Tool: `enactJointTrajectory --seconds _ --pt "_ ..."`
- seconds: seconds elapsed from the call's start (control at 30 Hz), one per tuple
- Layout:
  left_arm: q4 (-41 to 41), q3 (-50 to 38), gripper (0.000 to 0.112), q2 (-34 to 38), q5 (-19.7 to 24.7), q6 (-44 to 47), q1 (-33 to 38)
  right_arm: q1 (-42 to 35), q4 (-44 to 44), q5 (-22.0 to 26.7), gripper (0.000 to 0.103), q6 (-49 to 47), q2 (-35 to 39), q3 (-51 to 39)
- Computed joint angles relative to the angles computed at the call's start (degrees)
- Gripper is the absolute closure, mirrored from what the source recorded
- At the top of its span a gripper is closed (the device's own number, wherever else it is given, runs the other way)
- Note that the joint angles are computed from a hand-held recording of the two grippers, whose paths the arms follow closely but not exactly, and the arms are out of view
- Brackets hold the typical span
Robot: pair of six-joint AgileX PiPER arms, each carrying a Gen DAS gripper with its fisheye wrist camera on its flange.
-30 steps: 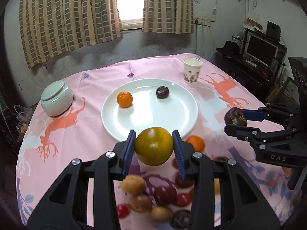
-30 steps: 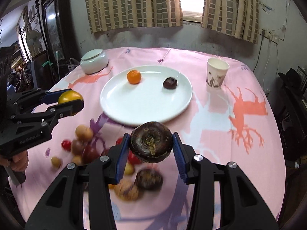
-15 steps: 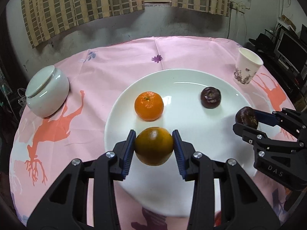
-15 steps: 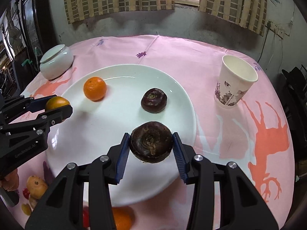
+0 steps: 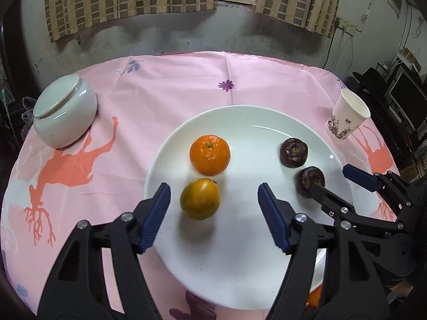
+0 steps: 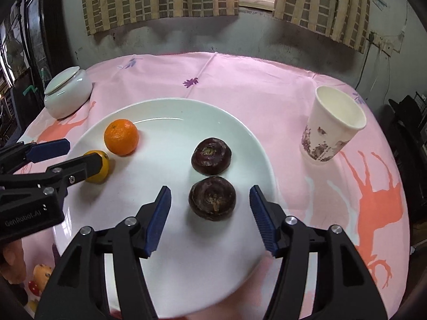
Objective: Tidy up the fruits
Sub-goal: 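Grasp a striped pepino melon with the right gripper while the left gripper grasps a brown potato-like fruit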
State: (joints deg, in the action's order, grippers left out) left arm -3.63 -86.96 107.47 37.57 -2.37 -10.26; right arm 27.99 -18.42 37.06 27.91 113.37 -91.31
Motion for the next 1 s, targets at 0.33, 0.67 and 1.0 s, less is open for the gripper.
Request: enactJointTrajectory --seconds 0.33,0.67,1.0 --pt "-11.0 17.1 0.03 -19.9 2.5 9.2 4.8 3.7 -1.3 -2.5 0.038 5.6 -22.6 22.7" --pt "-17.2 41.2 0.025 -40.4 -2.3 18.8 9.2 19.0 -18.4 -5.0 0.038 31.0 -40.5 46.6" --pt "-15.4 56.1 0.021 -51.0 -12.1 23.2 4.1 26.9 -17.7 -2.8 0.038 30.0 -39.0 48.6"
